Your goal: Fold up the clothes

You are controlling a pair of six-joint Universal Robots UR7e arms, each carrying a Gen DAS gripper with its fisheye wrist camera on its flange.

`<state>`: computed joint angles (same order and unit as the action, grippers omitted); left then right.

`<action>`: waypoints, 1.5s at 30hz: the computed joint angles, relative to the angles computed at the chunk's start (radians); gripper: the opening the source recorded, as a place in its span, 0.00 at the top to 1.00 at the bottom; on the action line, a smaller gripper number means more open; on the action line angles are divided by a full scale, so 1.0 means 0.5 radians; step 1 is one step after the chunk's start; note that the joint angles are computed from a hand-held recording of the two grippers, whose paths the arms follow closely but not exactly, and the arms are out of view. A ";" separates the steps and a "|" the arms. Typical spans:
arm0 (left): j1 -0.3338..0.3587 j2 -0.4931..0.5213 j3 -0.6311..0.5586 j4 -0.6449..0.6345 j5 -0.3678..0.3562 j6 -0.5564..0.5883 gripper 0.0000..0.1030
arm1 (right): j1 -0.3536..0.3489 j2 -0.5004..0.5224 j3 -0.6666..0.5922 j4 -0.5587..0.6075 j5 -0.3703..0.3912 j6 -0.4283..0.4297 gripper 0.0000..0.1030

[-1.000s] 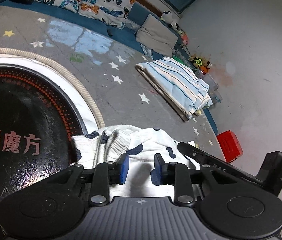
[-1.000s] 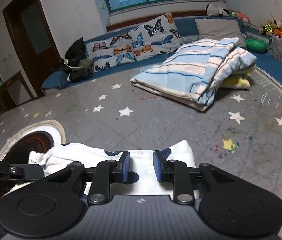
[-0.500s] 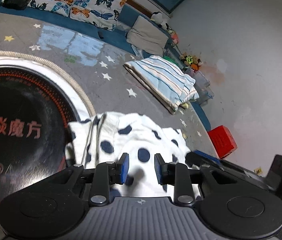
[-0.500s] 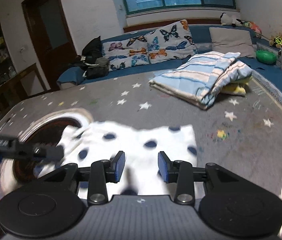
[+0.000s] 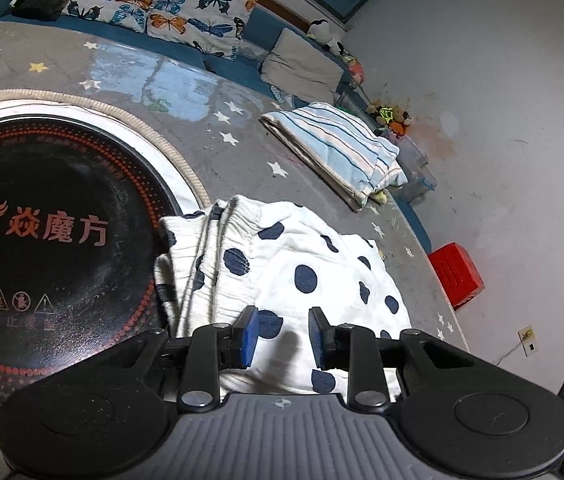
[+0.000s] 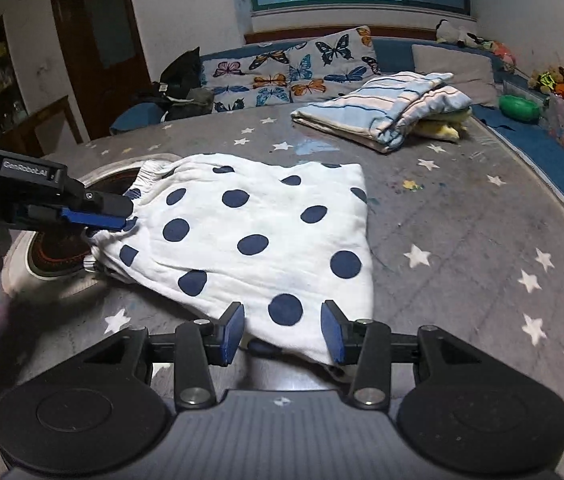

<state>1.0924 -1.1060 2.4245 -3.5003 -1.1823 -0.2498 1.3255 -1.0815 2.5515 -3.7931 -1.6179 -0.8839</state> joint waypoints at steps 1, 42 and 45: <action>-0.005 -0.002 0.006 -0.005 0.004 0.000 0.70 | -0.004 -0.010 0.014 -0.019 0.014 -0.001 0.57; -0.524 0.012 0.618 -0.347 0.533 -0.123 0.00 | -0.097 0.494 0.306 -1.103 0.111 0.147 0.00; -0.557 0.030 0.644 -0.381 0.574 -0.132 0.00 | -0.095 0.517 0.318 -1.149 0.089 0.147 0.00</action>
